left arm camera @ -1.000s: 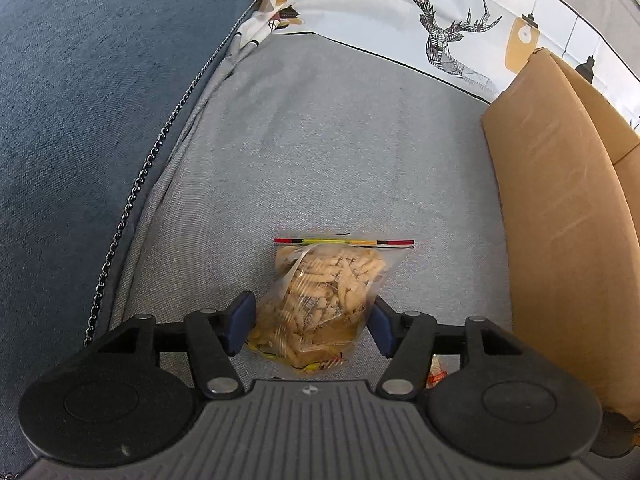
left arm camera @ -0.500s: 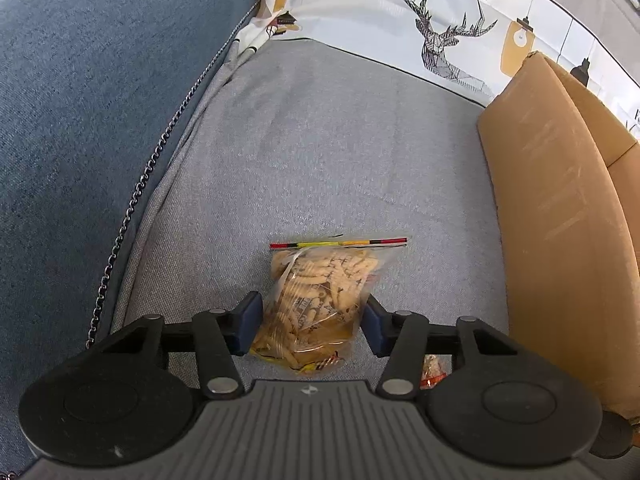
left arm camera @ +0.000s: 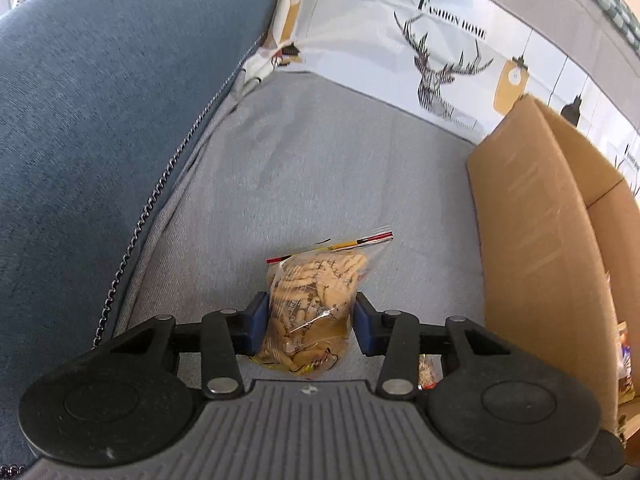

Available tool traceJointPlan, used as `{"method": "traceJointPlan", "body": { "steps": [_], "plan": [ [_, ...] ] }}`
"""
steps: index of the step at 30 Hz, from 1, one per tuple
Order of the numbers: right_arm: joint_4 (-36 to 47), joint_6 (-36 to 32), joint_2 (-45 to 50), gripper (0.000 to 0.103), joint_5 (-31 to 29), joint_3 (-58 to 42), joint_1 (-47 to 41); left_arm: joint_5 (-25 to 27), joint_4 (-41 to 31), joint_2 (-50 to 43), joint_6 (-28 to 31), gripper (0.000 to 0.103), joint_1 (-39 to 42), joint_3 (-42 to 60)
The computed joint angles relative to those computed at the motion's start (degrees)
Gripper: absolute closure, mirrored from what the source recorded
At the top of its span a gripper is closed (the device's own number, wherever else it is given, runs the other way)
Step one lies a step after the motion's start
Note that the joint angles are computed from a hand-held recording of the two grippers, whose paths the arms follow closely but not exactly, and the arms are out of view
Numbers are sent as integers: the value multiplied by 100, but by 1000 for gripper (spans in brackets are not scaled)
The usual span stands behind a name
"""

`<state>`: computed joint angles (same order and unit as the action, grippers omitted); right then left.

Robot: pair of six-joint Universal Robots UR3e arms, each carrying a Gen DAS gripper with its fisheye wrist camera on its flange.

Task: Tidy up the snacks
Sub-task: 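Grasp the clear cracker bag with the left tool while the right tool grasps the small red-wrapped snack, then lift the cracker bag and small snack and carry both over the box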

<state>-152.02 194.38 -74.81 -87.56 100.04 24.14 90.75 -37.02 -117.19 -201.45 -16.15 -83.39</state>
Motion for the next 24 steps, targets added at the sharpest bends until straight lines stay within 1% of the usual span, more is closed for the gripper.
{"method": "traceJointPlan", "body": {
  "steps": [6,10,13,16,19,24],
  "plan": [
    [-274,0,-252,90,-103,237,10,94,449,213,-145,55,-62,-251],
    [-743,-62,-553,90,-208,513,-19,324,944,394,-171,55,-210,-461],
    [-1203,-288,-911,90,-295,795,-54,495,1341,515,-174,55,-336,-603],
    [-1510,-635,-1383,90,-212,1005,-230,628,1648,576,-214,55,-445,-653],
    [-1599,-929,-2026,90,136,1163,-700,711,1884,582,-246,55,-545,-634],
    [-1739,-1683,-3107,90,1002,1661,-1977,876,2192,378,-136,55,-797,-386]
  ]
}}
